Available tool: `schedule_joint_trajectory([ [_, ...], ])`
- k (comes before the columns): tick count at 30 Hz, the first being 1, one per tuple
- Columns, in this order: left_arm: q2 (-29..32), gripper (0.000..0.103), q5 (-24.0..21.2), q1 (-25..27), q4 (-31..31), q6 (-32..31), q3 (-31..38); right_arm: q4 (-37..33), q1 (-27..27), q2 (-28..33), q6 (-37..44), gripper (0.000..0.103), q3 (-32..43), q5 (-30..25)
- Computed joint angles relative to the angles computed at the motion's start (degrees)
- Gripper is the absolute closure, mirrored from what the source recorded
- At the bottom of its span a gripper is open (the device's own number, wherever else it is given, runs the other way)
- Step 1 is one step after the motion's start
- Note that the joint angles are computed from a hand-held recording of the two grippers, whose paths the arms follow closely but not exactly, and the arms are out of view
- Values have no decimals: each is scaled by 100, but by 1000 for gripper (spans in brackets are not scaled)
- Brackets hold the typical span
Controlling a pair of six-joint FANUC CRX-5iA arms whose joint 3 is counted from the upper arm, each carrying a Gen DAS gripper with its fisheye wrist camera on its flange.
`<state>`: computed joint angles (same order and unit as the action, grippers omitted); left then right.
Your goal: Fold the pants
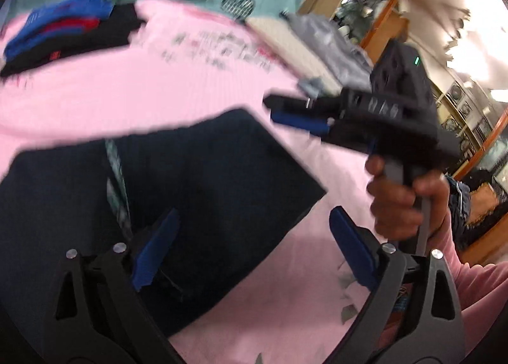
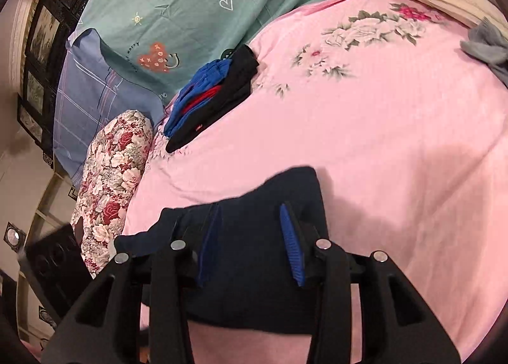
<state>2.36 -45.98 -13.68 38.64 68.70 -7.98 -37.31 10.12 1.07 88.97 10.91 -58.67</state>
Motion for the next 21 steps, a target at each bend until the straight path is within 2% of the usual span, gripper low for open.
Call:
schedule_joint_trajectory([
  [2, -46, 8, 11, 86, 451, -171, -294, -627, -307, 500, 532, 62, 564, -734],
  [3, -114, 8, 65, 114, 717, -267, -439, -581, -300, 743, 458, 64, 756, -885],
  [4, -159, 7, 76, 134, 808, -282, -514, -235, -214, 995, 189, 67, 873, -854],
  [5, -170, 7, 73, 146, 877, -343, -565, -105, -216, 1101, 94, 94, 922, -769],
  [6, -200, 7, 94, 151, 961, -416, -638, -29, -247, 1137, -102, 103, 895, -662],
  [8, -211, 7, 116, 136, 926, -392, -627, -284, -452, 1125, -401, 103, 901, -679],
  [10, -201, 7, 117, 118, 819, -332, -572, -88, -359, 773, -426, 91, 616, -364],
  [11, -213, 7, 120, 106, 772, -302, -555, -216, -378, 565, -236, 82, 492, -333],
  [13, -251, 7, 116, 105, 658, -233, -516, -998, -652, 319, 393, 81, 398, -634],
  [15, -259, 7, 95, 109, 523, -210, -386, -1309, -782, 137, 662, 80, 333, -1066],
  [18, -168, 6, 234, 127, 646, -459, -186, -858, -585, -148, 499, 80, -63, -1211],
  [20, 58, 6, 123, 153, 782, -559, 52, -408, -405, -225, 271, 80, -316, -1260],
  [21, 232, 6, 2, 170, 603, -416, 300, -532, -471, -333, 410, 81, -488, -1114],
])
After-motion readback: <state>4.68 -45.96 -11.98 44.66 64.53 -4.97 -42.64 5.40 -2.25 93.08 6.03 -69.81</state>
